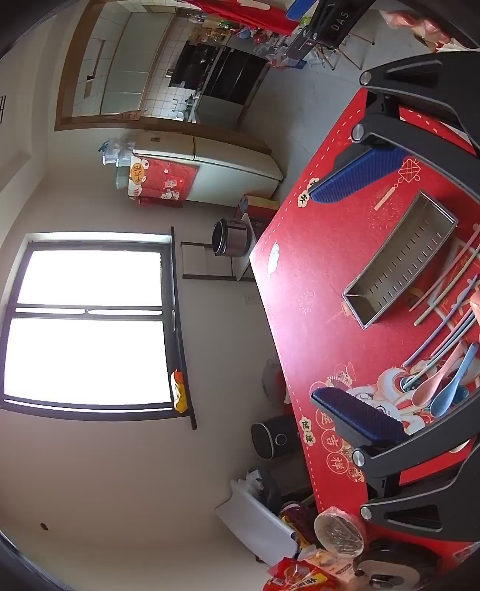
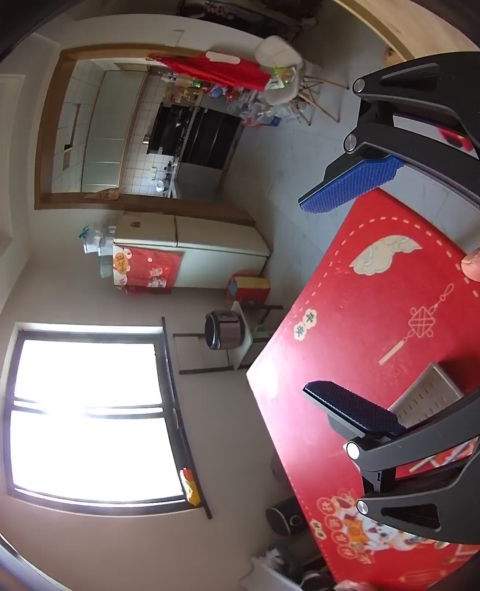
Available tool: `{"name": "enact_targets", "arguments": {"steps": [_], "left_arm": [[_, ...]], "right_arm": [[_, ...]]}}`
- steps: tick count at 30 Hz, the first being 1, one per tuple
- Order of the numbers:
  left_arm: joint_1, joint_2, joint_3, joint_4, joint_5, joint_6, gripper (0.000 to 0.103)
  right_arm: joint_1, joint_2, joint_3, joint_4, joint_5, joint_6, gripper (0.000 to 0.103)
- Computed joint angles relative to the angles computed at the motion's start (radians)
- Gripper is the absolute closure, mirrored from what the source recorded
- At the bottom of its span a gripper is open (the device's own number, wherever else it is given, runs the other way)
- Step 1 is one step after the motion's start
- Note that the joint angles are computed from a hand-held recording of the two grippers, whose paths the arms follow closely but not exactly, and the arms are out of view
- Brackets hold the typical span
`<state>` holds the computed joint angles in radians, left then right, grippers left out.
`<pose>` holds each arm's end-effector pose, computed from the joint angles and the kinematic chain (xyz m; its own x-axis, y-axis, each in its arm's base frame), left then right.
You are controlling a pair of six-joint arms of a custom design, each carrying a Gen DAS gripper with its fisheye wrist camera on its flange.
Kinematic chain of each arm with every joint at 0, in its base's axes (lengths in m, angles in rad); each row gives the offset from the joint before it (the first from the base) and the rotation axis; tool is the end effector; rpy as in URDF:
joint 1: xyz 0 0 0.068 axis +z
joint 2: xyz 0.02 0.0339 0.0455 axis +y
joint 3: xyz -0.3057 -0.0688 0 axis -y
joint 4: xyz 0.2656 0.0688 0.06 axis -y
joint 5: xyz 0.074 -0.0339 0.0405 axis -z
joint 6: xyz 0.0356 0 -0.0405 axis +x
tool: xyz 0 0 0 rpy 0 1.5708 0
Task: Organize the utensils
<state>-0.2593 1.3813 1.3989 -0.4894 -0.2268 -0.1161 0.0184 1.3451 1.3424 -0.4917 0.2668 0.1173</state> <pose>0.3150 -0.0753 0.4290 -0.4429 0.0007 -0.8966 0.0050 1.0000 -0.0017 0.3128 -0.0036 0.4193 -0.4461 0.1047 -0.8888 0.2683 0.9631 -0.0212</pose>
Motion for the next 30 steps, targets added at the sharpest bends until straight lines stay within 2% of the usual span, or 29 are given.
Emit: {"name": "enact_targets", "arguments": {"steps": [19, 30], "left_arm": [[-0.001, -0.022, -0.011, 0.002, -0.013, 0.002, 0.005], [0.006, -0.026, 0.006, -0.02, -0.01, 0.005, 0.005]], "right_arm": [[0.014, 0.005, 0.026, -0.023, 0.004, 0.007, 0.014], [0.011, -0.009, -0.004, -0.006, -0.005, 0.003, 0.014]]}}
